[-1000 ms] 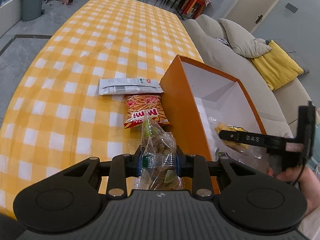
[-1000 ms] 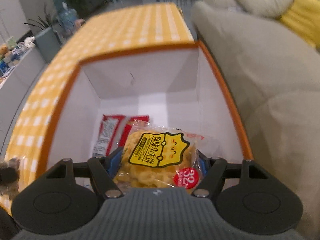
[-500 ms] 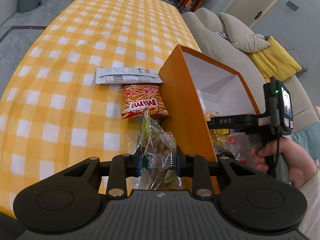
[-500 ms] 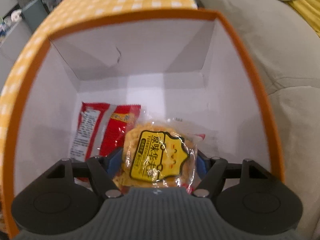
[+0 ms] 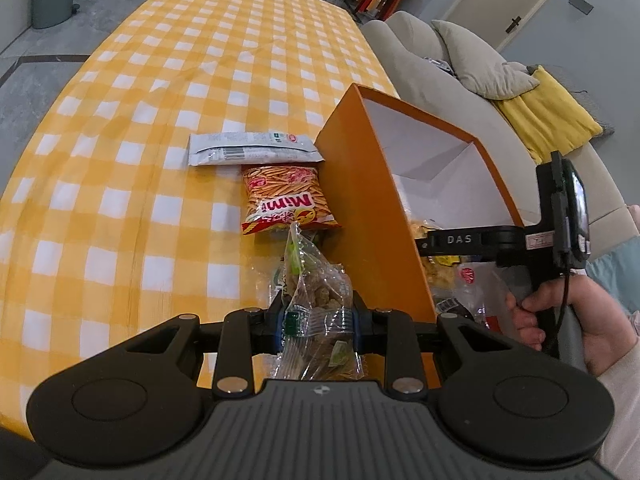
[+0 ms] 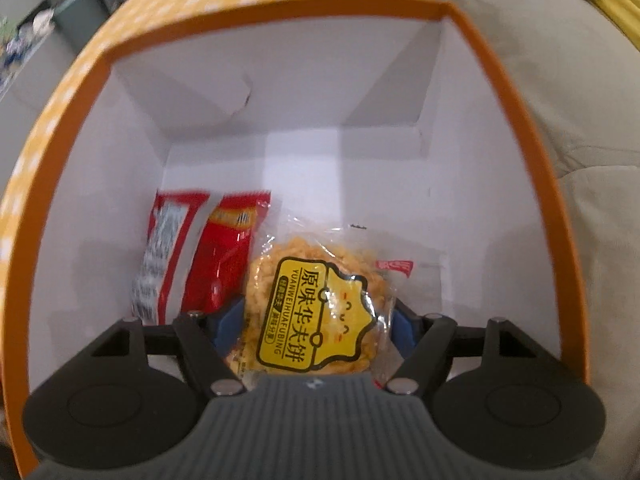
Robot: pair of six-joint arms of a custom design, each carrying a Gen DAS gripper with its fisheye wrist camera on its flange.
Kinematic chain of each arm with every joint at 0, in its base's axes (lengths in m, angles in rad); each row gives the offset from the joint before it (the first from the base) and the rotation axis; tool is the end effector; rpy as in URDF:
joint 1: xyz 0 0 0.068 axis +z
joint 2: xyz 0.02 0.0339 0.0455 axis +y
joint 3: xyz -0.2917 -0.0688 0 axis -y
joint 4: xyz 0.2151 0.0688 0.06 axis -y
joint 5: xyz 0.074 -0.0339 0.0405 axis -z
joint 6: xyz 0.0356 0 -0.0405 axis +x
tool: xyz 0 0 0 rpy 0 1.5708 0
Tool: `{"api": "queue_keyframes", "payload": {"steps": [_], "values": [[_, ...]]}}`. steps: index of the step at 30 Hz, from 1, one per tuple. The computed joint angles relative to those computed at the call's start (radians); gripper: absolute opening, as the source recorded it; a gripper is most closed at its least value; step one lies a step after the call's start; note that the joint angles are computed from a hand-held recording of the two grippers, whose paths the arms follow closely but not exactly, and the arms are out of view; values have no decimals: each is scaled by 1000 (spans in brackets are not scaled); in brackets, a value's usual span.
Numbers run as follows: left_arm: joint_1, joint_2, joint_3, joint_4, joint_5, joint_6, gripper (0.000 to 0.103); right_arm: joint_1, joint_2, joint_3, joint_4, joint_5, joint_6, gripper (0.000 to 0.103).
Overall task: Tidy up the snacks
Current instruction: 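Lower the cracker bag into the white box and open the right gripper, then carry the clear candy bag over the box and release it with the left gripper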
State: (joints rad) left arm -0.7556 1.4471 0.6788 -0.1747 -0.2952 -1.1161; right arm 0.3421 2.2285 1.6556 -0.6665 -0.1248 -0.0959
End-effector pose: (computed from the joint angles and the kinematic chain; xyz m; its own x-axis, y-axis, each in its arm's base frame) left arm 0.1846 -0.1597 0.2092 -0.7364 -0.4872 -0.4695 -0.2957 0.8559 -0.4243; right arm 0.4198 0.1542 0.1748 -0.8512 -0.4040 -0.3351 -0.4546 0.8865 0.0860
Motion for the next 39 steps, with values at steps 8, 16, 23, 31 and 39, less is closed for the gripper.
{"api": "queue_keyframes", "payload": {"steps": [8,16,23,31,39], "values": [[-12,-12,13,-26,-11,-1,32,-10,1,23,-54,-67,21,92],[-68,-14,101,-176,-119,-49,31,-36,-133,-70,-23,-151,4,94],[-103,-11,196,-276,-149,-77,31,-94,-352,-164,38,-132,-38,100],[-107,114,349,-257,-90,6,31,-273,-397,-198,99,-267,35,100],[-97,354,585,-274,15,64,31,-406,-294,-160,86,-423,62,100]]}}
